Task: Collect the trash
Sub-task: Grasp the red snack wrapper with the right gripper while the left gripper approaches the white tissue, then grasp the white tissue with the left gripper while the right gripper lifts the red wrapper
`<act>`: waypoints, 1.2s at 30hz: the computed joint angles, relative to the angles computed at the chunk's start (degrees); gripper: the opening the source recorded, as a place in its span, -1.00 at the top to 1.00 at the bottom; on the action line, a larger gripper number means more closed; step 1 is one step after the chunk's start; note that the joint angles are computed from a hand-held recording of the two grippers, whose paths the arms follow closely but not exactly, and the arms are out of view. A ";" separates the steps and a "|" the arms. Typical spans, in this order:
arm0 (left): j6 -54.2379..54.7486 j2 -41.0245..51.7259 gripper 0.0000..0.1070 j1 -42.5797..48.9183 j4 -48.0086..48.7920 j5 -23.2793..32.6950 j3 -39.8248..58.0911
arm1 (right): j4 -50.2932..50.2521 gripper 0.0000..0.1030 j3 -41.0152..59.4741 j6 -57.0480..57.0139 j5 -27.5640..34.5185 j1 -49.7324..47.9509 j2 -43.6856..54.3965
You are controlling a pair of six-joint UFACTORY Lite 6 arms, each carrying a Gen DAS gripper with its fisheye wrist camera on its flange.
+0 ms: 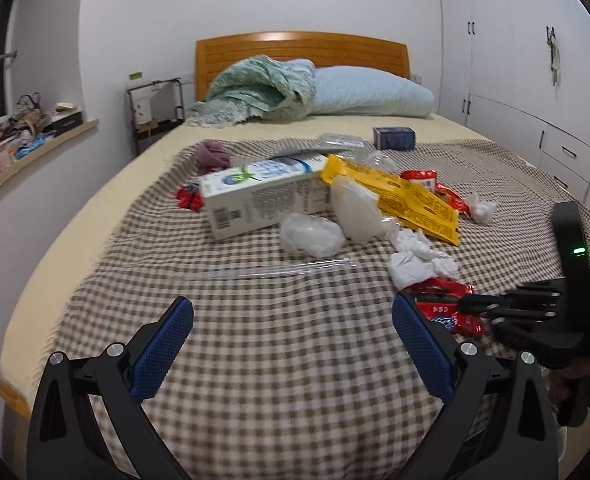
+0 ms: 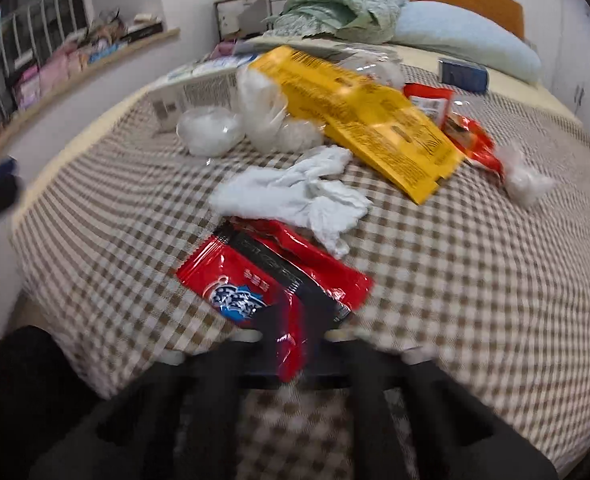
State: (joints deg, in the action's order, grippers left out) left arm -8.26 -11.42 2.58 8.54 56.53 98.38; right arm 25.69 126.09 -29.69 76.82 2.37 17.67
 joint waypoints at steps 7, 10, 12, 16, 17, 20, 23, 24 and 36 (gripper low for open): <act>6.71 16.61 -0.79 -4.50 -10.63 0.07 12.43 | 9.23 1.00 -0.79 -7.50 7.52 -18.22 -4.87; 4.40 25.92 -0.65 -4.42 -10.91 2.82 22.61 | 14.54 0.50 -0.88 -7.49 9.21 -22.44 -3.01; 1.51 29.65 -0.63 -4.13 -9.25 5.25 27.88 | 15.77 -0.54 -2.46 -7.59 7.26 -21.41 -3.09; -0.04 26.45 -0.63 -0.97 -9.38 6.09 24.83 | 17.55 -0.52 -3.45 -5.23 2.75 -14.08 -0.80; 0.45 25.08 -0.63 -0.37 -9.27 6.31 23.29 | 16.33 -0.47 -2.27 -5.34 1.00 -11.23 0.59; 1.78 21.17 -0.63 0.59 -7.55 6.45 18.87 | 10.01 -0.35 -0.30 -6.23 -4.04 -5.08 2.61; 2.02 19.21 -0.63 0.75 -6.66 6.11 16.54 | 7.16 0.20 3.04 -5.99 -2.51 -3.03 6.50; 1.89 19.00 -0.63 0.46 -6.39 5.88 16.35 | 6.85 0.48 1.62 -7.12 -3.23 -2.75 5.38; 3.07 23.46 -0.63 -3.88 -7.66 6.63 21.49 | 10.68 1.00 -1.04 -10.24 2.02 -17.74 -4.35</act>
State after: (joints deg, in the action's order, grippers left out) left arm -5.19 12.03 -1.30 0.88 63.16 119.87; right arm 36.37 125.05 -39.93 78.84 -15.37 13.33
